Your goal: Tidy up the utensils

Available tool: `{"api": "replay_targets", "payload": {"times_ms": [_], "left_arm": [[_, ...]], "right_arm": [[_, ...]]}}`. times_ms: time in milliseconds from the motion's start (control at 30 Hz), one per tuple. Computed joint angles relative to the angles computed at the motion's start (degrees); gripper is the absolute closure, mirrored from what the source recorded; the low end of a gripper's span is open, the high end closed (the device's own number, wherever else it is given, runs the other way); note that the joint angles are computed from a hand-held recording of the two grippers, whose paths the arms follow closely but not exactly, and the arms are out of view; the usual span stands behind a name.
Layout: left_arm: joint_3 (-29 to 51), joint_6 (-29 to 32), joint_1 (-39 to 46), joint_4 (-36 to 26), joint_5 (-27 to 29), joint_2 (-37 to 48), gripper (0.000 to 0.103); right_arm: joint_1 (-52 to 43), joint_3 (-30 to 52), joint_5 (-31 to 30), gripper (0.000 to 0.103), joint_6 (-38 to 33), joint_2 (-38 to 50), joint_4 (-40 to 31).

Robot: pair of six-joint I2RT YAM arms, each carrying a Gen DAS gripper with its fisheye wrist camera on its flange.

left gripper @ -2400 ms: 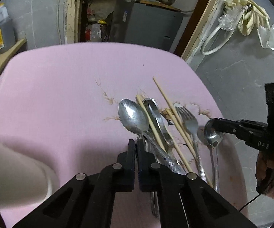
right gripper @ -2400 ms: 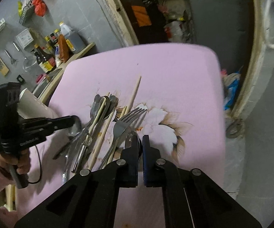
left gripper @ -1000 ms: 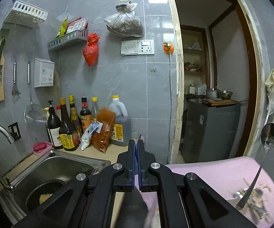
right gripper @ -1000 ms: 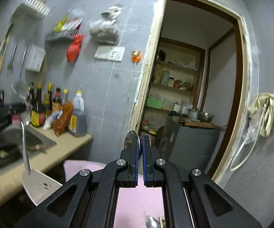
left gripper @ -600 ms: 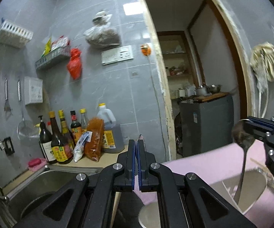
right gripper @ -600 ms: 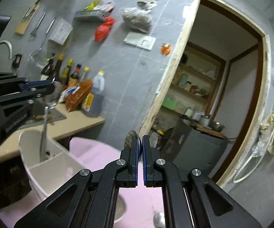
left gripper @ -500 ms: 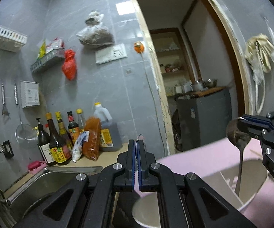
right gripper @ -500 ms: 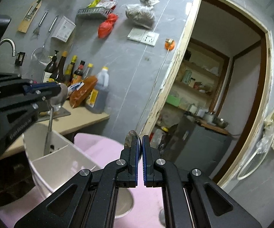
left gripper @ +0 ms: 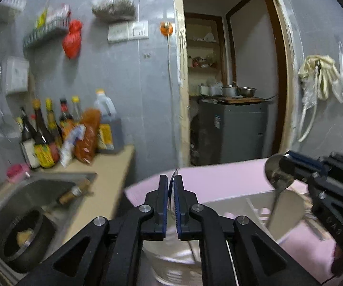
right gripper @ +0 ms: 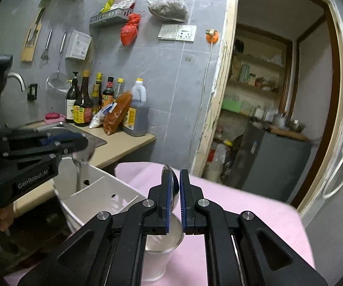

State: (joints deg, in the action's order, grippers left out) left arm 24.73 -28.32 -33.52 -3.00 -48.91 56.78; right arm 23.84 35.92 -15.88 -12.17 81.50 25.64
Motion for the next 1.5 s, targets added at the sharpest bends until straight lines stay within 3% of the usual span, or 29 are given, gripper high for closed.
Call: {"api": "replay_targets", "payload": {"times_ms": [100,133,300,567,733,833,933,1067,1333,1500], "left_arm": [[-0.01,-3.76,2.25,-2.85,5.17,-2.74,0.086],[-0.01,-5.32,2.25,-3.91,5.44,-3.61,0.079],[1.17,-10.61,0.09,-7.99,4.05,-5.27,0.069],[9.76,-17.73,-8.77,-15.47,-5.09,-1.14,0.043],[16.32,-22.32,-15.44,-17.92,-13.74,5.75,0.02],[20.62,-24.57,-18.75,-19.23,-17.91,11.01,0.012],[24.47,-26.73,-21.01,-19.99,-21.49,16.07,0.003],[28.48,-27.47,-23.0,-18.24,-24.66,22.12,0.0],[36.53,-24.21,-23.94,-13.66,-23.84,34.61,0.0],[40.88,-25.94,-23.62,-13.68,-23.16,41.47,0.0]], "right_arm": [[-1.76,-0.15,-2.51,0.075,1.8,-0.72,-0.82],[-2.41,-0.28,-3.32,0.074,2.22,-1.11,-0.78],[-5.42,-0.03,-5.94,0.073,3.82,-3.86,-3.15],[-16.65,1.04,-12.61,0.041,8.55,-8.75,-5.46],[-25.43,2.05,-17.45,0.02,10.34,-9.41,-4.39],[-30.95,2.36,-20.94,0.009,11.23,-8.79,-1.83],[-35.23,3.33,-23.74,0.007,11.44,-7.84,-0.34],[-39.75,4.91,-26.76,0.001,10.74,-5.14,1.25],[-45.25,9.29,-30.66,0.001,5.25,4.03,0.05],[-46.6,12.16,-31.2,0.001,2.16,10.72,-0.6]]}}
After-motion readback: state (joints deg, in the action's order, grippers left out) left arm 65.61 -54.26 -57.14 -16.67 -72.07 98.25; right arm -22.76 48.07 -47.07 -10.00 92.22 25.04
